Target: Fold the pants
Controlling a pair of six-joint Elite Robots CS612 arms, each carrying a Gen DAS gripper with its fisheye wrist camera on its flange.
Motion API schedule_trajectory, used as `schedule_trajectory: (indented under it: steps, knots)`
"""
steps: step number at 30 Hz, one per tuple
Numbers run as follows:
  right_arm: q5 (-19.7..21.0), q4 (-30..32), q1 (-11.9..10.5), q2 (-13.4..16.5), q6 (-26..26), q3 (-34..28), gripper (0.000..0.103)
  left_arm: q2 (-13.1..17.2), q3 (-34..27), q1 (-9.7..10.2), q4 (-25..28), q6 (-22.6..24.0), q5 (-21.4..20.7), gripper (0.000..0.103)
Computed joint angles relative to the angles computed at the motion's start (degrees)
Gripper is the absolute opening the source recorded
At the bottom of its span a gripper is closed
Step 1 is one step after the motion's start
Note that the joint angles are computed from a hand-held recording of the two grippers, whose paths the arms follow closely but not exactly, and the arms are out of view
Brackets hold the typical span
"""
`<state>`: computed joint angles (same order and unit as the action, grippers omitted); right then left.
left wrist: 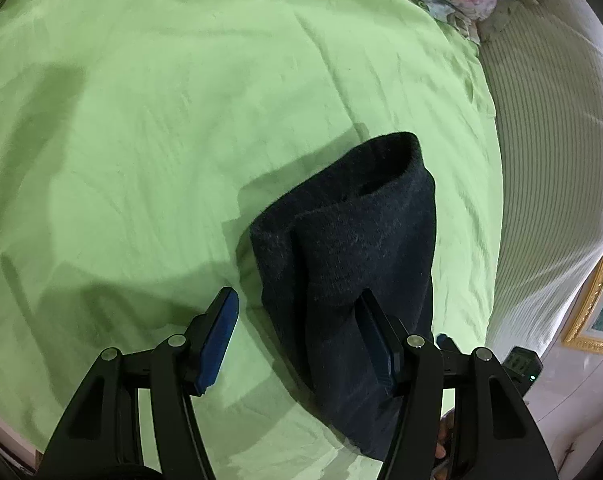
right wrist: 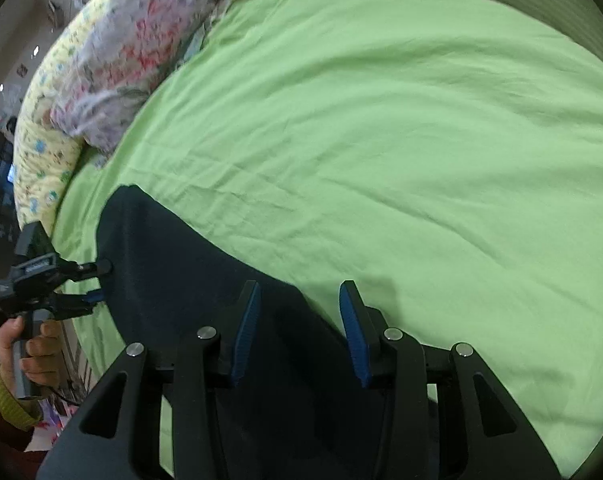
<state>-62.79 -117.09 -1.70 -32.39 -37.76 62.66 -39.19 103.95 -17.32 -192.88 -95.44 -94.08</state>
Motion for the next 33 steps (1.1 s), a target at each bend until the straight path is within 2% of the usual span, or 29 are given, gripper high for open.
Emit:
schedule_trajectory:
  steps: [4, 6, 8, 12, 15, 16, 18, 21, 27, 31, 33]
  knots:
    - [-3.76, 2.45, 1.55, 1.65, -1.99, -2.26, 0.041, 0.38, -0.33, 0.19, -0.21, -0.46, 0.21, 0.061]
    - [-4.07, 3.36, 1.75, 1.98, -2.59, -2.56, 0.038, 0.36, -0.65, 0.19, 0.54, 0.25, 0.72, 0.060]
    - [-3.29, 4.71, 1.66, 2.10, -3.48, -2.94, 0.026, 0.32, -0.99, 0.15, 1.35, 1.09, 1.07, 0.060]
    - [-4.30, 5.70, 1.80, 1.66, -7.16, -2.71, 0.015, 0.30, -1.85, 0.07, 3.20, 3.42, 1.95, 0.059]
    - [-3.91, 7.23, 1.52, 1.02, -10.51, -2.48, 0.012, 0.19, -2.38, 0.02, 4.59, 5.96, 2.76, 0.047]
    - [-3.88, 7.16, 1.33, 0.56, -12.07, -1.94, 0.011, 0.21, -2.37, -0.01, 4.34, 6.79, 2.97, 0.039]
    - [-3.79, 6.54, 1.23, -0.28, -13.73, -1.01, 0.011, 0.62, -2.10, -0.03, 1.38, 8.46, 3.11, 0.027]
    - [-2.95, 5.32, 0.89, -1.11, -14.52, -0.45, 0.011, 0.78, -0.83, -0.60, -5.18, 10.50, 5.16, 0.018]
    - [-2.42, -0.40, 1.28, -1.53, -11.46, 0.69, 0.010, -1.18, 2.94, -3.41, -20.25, 21.86, 11.91, 0.017]
    - [-2.87, -3.59, 1.91, -1.18, -9.79, 1.36, 0.010, -2.61, 4.28, -4.66, -19.77, 27.83, 12.37, 0.017]
    - [-3.92, -5.54, 2.55, -1.05, -9.37, 1.78, 0.009, -2.54, 4.78, -4.62, -18.31, 27.35, 12.34, 0.017]
